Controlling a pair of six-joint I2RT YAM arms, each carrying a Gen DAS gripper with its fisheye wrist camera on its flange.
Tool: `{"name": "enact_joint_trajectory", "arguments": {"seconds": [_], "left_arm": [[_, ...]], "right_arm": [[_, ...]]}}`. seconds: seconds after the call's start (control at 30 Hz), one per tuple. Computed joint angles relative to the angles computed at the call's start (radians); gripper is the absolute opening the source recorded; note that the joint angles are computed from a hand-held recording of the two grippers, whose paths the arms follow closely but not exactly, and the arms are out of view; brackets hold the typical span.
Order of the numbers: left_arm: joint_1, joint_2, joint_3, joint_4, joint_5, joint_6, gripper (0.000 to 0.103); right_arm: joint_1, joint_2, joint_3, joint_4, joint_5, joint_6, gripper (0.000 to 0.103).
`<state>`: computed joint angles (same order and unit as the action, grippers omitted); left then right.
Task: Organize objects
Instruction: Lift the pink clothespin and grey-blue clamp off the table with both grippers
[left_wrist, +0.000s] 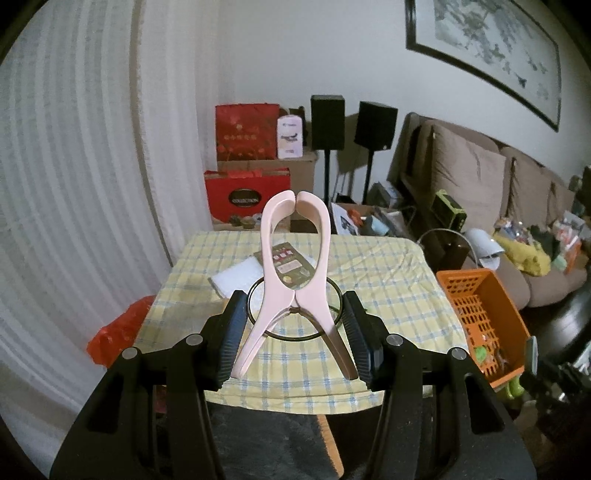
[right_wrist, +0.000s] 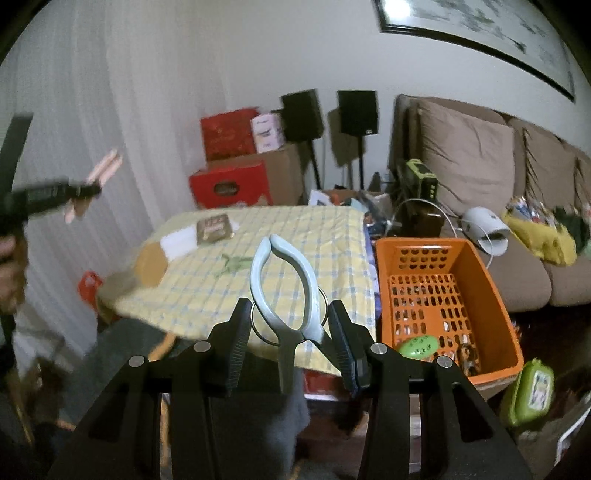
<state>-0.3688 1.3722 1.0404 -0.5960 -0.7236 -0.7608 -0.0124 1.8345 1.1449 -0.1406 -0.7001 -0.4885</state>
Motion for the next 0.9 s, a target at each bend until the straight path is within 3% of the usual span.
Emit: {"name": "enact_joint_trajectory", "arguments": {"seconds": [0.3, 0.57, 0.9], "left_arm": [[-0.025, 0.051, 0.023, 0.007, -0.003, -0.011, 0.049], [-0.031, 0.157, 0.055, 0.061, 0.027, 0.011, 0.049], [-0.041, 0.187, 0.071, 0.076, 0.024, 0.010, 0.049]], "right_arm": [[-0.040, 0.080, 0.121, -0.057, -0.029, 0.015, 0.043], [-0.045, 0.080, 0.115, -0.015, -0.014, 0.001, 0.043], [-0.028, 0.103, 0.121, 0.015, -0.009, -0.020, 0.043]]}}
